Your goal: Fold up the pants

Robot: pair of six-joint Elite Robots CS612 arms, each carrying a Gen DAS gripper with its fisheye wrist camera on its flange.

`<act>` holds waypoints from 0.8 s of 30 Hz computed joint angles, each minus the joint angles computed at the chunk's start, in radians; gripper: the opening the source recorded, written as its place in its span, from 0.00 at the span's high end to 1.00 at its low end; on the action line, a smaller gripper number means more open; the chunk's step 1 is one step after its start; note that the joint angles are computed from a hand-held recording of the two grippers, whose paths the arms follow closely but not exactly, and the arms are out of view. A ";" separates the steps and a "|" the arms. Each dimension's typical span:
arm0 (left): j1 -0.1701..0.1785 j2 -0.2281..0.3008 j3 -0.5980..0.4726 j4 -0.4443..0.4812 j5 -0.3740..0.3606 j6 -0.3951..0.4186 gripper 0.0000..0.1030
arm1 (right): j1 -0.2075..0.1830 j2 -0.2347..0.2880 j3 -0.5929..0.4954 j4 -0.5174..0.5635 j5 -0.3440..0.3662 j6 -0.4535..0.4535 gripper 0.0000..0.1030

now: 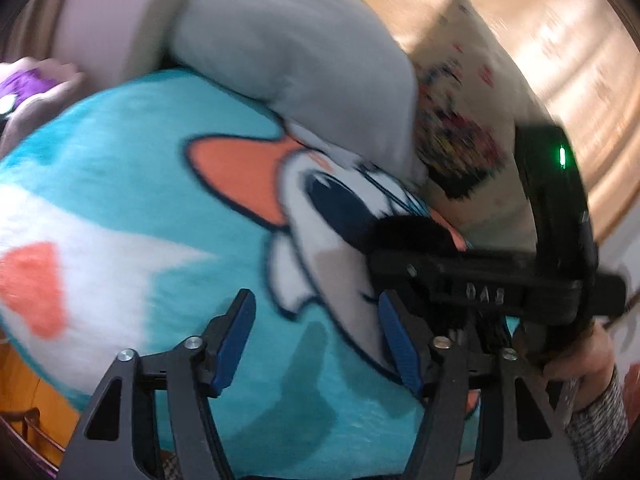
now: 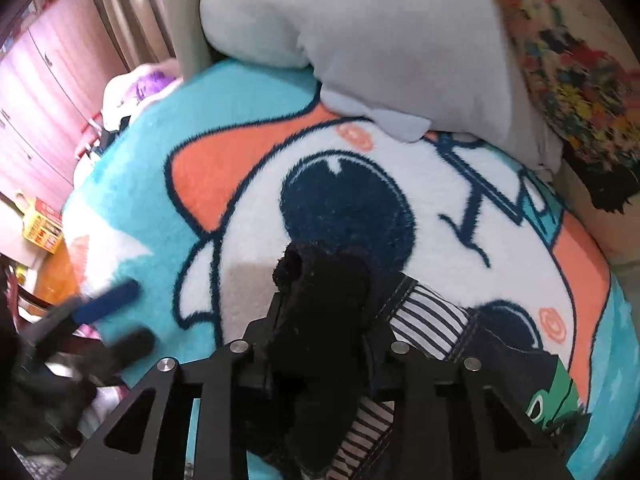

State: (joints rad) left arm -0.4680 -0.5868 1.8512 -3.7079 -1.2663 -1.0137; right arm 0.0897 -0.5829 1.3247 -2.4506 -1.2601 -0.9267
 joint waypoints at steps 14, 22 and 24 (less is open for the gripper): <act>-0.040 -0.002 -0.135 0.112 -0.121 0.285 0.67 | -0.097 -0.024 -0.021 0.112 0.275 0.086 0.68; -0.060 0.013 -0.229 0.149 -0.247 0.364 0.59 | -0.204 -0.019 -0.041 0.098 0.414 0.197 0.68; -0.057 0.019 -0.234 0.142 -0.282 0.345 0.55 | -0.232 -0.007 -0.054 0.079 0.428 0.250 0.68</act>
State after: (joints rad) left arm -0.5248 -0.5674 1.6172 -3.5659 -1.5484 -0.6685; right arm -0.1424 -0.5899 1.2704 -2.3715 -0.8323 -0.6766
